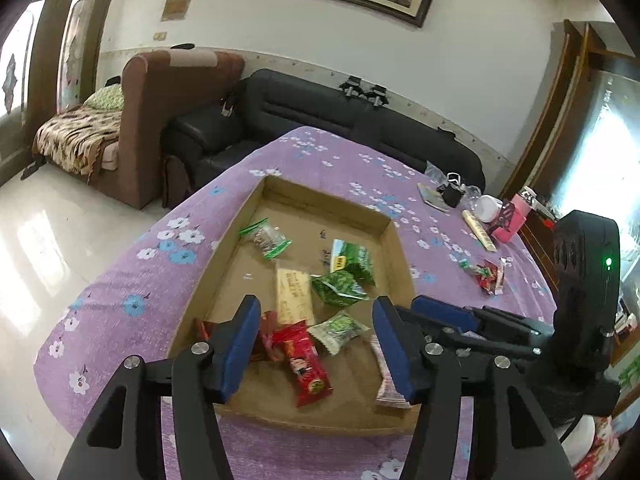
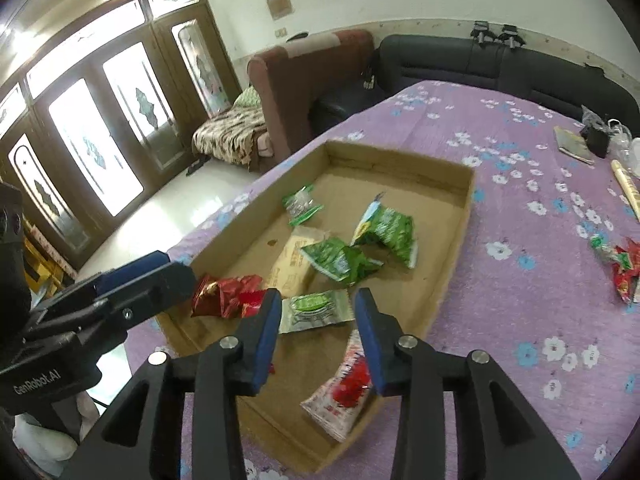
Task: Organize snacks
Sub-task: 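Carry the red candy bar and white-red packet into the tray and release both, then move both grippers back to the remaining candies on the tablecloth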
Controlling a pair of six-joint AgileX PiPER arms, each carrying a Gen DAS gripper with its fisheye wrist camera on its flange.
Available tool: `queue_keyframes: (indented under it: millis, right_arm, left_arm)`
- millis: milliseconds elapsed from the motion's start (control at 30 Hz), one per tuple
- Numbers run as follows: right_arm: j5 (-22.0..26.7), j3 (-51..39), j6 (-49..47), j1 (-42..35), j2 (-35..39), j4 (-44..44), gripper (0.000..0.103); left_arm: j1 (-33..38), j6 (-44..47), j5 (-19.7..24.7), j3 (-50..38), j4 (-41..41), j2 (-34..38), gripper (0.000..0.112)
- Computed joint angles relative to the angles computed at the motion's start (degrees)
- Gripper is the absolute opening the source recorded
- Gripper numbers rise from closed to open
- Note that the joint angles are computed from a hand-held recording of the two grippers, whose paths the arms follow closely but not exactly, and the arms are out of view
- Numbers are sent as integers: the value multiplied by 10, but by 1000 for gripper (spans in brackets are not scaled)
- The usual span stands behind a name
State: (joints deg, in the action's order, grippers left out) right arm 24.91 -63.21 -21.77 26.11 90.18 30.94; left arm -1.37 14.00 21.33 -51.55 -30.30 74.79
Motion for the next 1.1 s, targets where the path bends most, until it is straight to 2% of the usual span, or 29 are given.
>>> queue_keyframes:
  millis: [167, 367, 533, 633, 733, 867, 967, 1067, 1100]
  right_arm:
    - [4, 31, -61, -70, -30, 56, 41]
    - [35, 60, -155, -181, -50, 150, 41]
    - [62, 83, -255, -275, -54, 225, 41]
    - [81, 75, -294, -341, -39, 254, 41]
    - [95, 41, -318, -416, -5, 277, 41]
    - [111, -45, -298, -495, 72, 282, 41]
    - [120, -94, -280, -513, 122, 282, 41]
    - [117, -131, -268, -508, 165, 277, 41]
    - [117, -138, -268, -506, 172, 278, 41]
  left_arm:
    - [-37, -54, -6, -8, 49, -2, 64]
    - [-101, -171, -13, -28, 159, 12, 64]
    - [-157, -260, 2, -72, 245, 32, 64]
    - [-186, -277, 12, -100, 266, 50, 64]
    - [-211, -268, 26, -140, 258, 84, 64]
    - [-218, -193, 57, -219, 173, 147, 64]
    - [-228, -185, 97, -304, 150, 203, 65]
    - [-235, -157, 141, -409, 109, 270, 74]
    - [-240, -165, 157, -445, 117, 292, 74]
